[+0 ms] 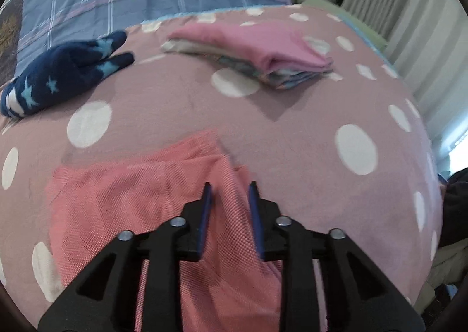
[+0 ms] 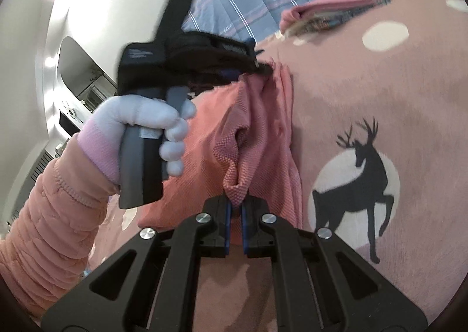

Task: Fold small clothes
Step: 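Lay the folded edge down and open both tools above the shirt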

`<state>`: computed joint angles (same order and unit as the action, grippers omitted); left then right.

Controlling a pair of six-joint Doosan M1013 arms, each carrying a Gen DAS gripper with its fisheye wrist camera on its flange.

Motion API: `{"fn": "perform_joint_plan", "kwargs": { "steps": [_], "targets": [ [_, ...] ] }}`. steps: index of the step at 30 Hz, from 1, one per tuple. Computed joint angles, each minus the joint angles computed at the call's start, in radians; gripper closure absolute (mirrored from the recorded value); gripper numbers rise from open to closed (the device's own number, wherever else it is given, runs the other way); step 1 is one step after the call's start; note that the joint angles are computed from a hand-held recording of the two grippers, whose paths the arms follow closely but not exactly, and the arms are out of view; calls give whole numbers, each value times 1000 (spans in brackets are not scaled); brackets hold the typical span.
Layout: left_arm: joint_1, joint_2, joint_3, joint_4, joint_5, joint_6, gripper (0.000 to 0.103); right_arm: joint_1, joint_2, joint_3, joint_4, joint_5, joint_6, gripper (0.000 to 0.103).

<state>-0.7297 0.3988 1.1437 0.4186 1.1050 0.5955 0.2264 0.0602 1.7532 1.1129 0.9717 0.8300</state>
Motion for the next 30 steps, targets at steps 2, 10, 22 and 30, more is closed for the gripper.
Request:
{"fn": "perform_joint_plan", "kwargs": {
  "steps": [2, 10, 22, 30],
  "targets": [
    [-19, -11, 4, 62, 6, -11, 58, -5, 7, -2, 1, 19, 14, 96],
    [-112, -157, 179, 218, 6, -135, 41, -27, 22, -3, 21, 72, 61, 90],
    [-314, -286, 392, 318, 200, -306, 28, -3, 28, -28, -57, 63, 93, 70],
    [-309, -260, 409, 318, 199, -354, 27, 2, 31, -39, -97, 47, 126, 88]
  ]
}}
